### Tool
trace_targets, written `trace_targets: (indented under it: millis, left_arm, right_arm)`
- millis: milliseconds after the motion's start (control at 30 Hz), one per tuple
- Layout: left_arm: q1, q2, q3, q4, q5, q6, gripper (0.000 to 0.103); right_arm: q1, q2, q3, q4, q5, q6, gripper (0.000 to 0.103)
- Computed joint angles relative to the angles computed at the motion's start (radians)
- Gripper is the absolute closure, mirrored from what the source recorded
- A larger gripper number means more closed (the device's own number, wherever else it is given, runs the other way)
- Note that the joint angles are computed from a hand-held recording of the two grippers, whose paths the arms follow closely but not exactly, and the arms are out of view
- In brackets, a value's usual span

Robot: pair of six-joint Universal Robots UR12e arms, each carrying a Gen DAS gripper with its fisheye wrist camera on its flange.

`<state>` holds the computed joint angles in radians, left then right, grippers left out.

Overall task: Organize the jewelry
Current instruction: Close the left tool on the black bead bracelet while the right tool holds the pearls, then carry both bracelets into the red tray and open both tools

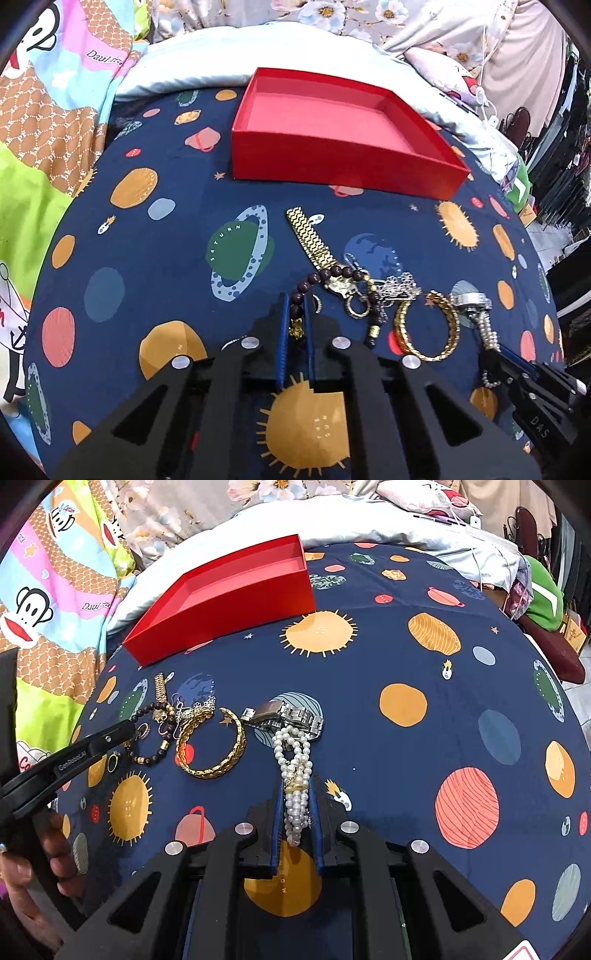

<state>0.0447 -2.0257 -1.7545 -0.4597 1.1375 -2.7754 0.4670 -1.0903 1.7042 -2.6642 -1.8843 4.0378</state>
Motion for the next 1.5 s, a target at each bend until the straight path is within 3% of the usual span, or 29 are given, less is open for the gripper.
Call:
trace_targets:
  millis: [600,967,1267,1500]
  left_arm:
    - [0.02,0.086,-0.044,0.007,-0.141,0.02,0.096]
    - [0.008,0.094,-0.009,0.009,-0.149,0.028,0.096]
    - [-0.039,0.0,0.145,0.056,-0.099,-0.033,0.096]
    - [-0.08,-0.134,0.354,0.009,-0.053,-0.088,0.096]
  right_arm:
    - [0.015,-0.022,0.004,-0.05,-0.045,-0.04,0.091]
    - [-0.003,-0.029,-0.014,-0.12,-0.054,-0.123,0.091]
    - [-0.082,0.016,-0.106,-0.163,0.02,-0.24,0.091]
    - [-0.166,0.113,-0.272,-0.085,0.117,-0.305,0.091]
